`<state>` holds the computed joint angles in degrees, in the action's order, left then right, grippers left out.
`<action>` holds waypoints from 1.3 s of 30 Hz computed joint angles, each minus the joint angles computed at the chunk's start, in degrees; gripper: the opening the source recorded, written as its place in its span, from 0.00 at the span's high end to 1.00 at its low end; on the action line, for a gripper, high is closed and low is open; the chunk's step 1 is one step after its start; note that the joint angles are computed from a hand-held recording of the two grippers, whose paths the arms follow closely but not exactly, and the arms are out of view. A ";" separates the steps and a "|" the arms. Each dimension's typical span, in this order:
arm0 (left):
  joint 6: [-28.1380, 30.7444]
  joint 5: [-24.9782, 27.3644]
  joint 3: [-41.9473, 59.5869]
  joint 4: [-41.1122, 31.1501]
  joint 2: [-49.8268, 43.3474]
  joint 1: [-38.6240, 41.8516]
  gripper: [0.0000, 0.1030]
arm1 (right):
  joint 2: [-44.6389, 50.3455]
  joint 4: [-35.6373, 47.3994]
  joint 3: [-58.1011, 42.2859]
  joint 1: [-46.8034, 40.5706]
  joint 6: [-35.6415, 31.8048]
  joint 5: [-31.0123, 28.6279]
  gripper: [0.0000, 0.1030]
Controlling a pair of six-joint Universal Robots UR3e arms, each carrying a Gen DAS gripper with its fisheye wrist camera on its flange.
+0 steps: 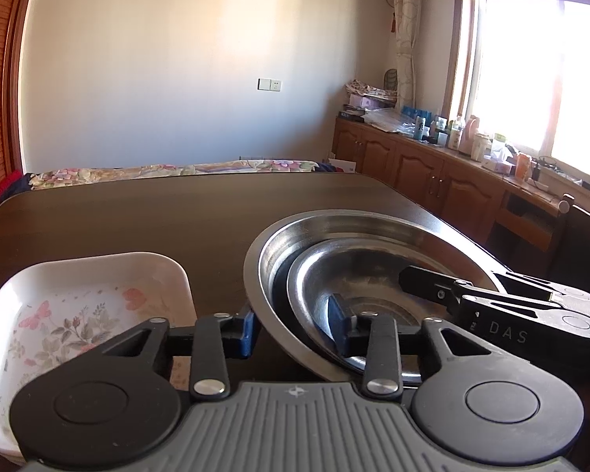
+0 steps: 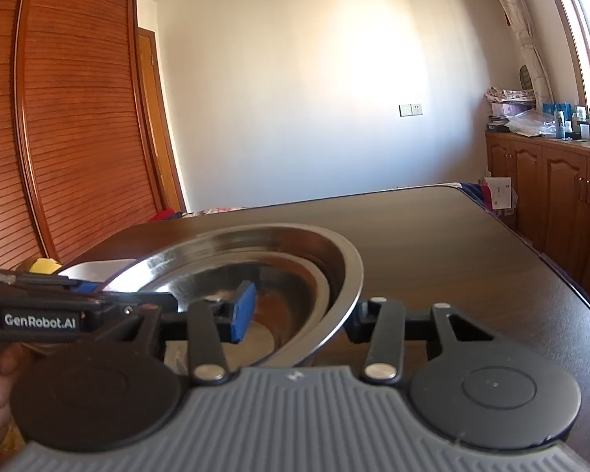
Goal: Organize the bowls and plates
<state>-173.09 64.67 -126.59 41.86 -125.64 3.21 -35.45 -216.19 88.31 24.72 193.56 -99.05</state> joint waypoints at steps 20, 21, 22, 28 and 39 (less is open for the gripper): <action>1.32 -3.50 -8.45 2.42 9.66 6.31 0.63 | -1.77 2.03 -2.84 1.23 -0.64 -0.20 0.61; 1.73 -3.92 -9.32 2.67 10.30 7.21 0.63 | -1.83 2.06 -3.01 1.18 -0.72 0.10 0.61; 2.04 -4.38 -10.13 2.96 10.75 8.07 0.63 | -1.79 2.28 -3.51 1.33 -0.86 0.21 0.61; 4.46 -7.93 -14.40 2.42 14.75 14.41 0.63 | -0.49 4.49 -7.93 2.59 -1.79 0.83 0.61; 7.00 -11.46 -18.68 1.30 19.40 22.51 0.63 | 2.44 12.14 -18.77 4.91 -3.49 3.24 0.61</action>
